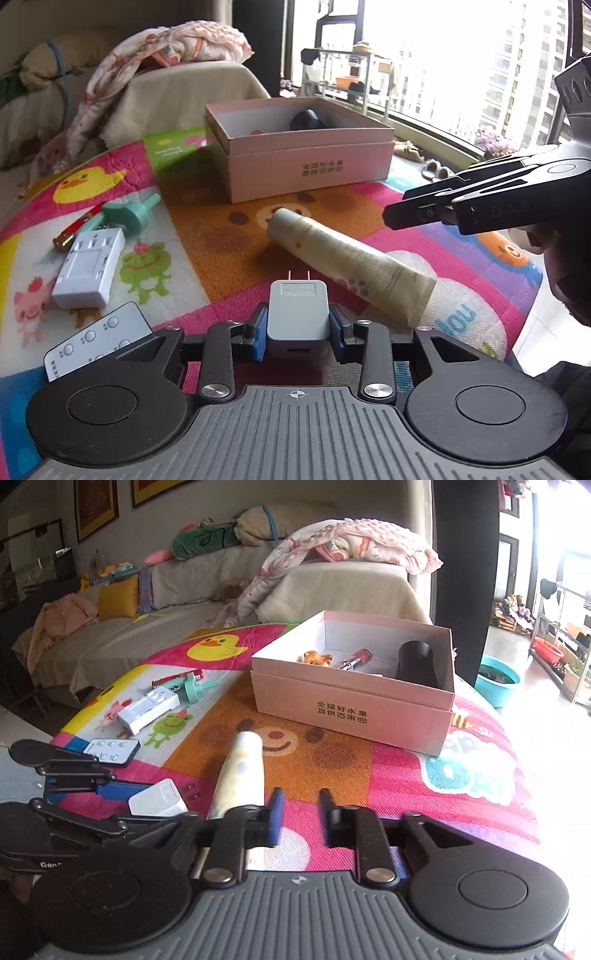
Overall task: Organize rigid objects
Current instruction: 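Lower cream tube into pink box with right tool while left tool drops charger in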
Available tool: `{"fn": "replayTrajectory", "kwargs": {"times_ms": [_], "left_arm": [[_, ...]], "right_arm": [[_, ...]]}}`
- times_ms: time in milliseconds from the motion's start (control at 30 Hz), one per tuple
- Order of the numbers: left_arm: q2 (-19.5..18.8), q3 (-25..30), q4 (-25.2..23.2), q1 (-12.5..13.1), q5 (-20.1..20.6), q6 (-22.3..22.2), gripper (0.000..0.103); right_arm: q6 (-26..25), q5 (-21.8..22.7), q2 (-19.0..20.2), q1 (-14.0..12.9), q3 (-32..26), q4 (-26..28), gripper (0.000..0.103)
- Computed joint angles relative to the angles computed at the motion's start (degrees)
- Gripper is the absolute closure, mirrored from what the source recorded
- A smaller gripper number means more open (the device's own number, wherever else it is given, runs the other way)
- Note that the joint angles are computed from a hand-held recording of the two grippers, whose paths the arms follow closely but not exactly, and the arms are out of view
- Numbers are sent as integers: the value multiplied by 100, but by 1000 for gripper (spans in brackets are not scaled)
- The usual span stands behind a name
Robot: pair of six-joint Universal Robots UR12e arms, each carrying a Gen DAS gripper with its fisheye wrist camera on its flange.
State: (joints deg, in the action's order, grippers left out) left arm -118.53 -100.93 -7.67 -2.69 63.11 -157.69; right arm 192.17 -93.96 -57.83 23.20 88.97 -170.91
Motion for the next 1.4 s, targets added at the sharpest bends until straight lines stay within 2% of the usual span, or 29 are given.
{"fn": "replayTrajectory", "kwargs": {"times_ms": [67, 167, 200, 367, 467, 500, 567, 700, 767, 833, 933, 1000, 1067, 1133, 1200, 1267, 1400], "left_arm": [[-14, 5, 70, -7, 92, -87, 66], [-26, 3, 143, -19, 157, -213, 65], [-24, -9, 166, -23, 155, -220, 62], [4, -29, 109, -38, 155, -20, 59], [19, 72, -215, -12, 105, -272, 62], [25, 108, -307, -12, 144, -389, 65], [31, 148, -420, -10, 146, -460, 65], [51, 132, -365, -88, 376, -177, 66], [54, 166, -499, -70, 217, -62, 66], [62, 216, -661, 0, -213, -39, 66], [76, 273, -330, 17, -480, 54, 66], [42, 488, -216, 19, -713, 57, 66], [-57, 814, 105, -6, -884, -145, 66], [-236, 1246, 590, -56, -1022, -418, 66], [-474, 1731, 1002, -138, -990, -682, 66], [-743, 2242, 1063, -211, -1005, -909, 66], [-1211, 3004, 649, -350, -827, -1163, 66]], "right_arm": [[80, 222, 59, -30, -76, -81, 55], [173, 514, 199, -52, -305, -20, 55], [175, 608, 256, -55, -395, 15, 55], [100, 769, 559, -19, -887, 472, 55], [24, 798, 634, -21, -1030, 862, 70], [-20, 752, 631, -11, -1005, 812, 70], [-142, 706, 579, 1, -935, 826, 71], [-368, 570, 418, 14, -672, 755, 71], [-389, 517, 323, 3, -528, 723, 71], [-341, 457, 230, -14, -393, 678, 72], [-181, 363, 68, -64, -158, 408, 73], [51, 356, -46, -130, -26, 26, 73], [211, 277, -128, -199, 1, -409, 73], [160, -25, -140, -233, -124, -849, 73], [61, -395, -65, -254, -374, -1219, 73], [41, -469, 39, -323, -678, -1318, 73], [-76, -778, 388, -377, -1317, -1161, 73]]}}
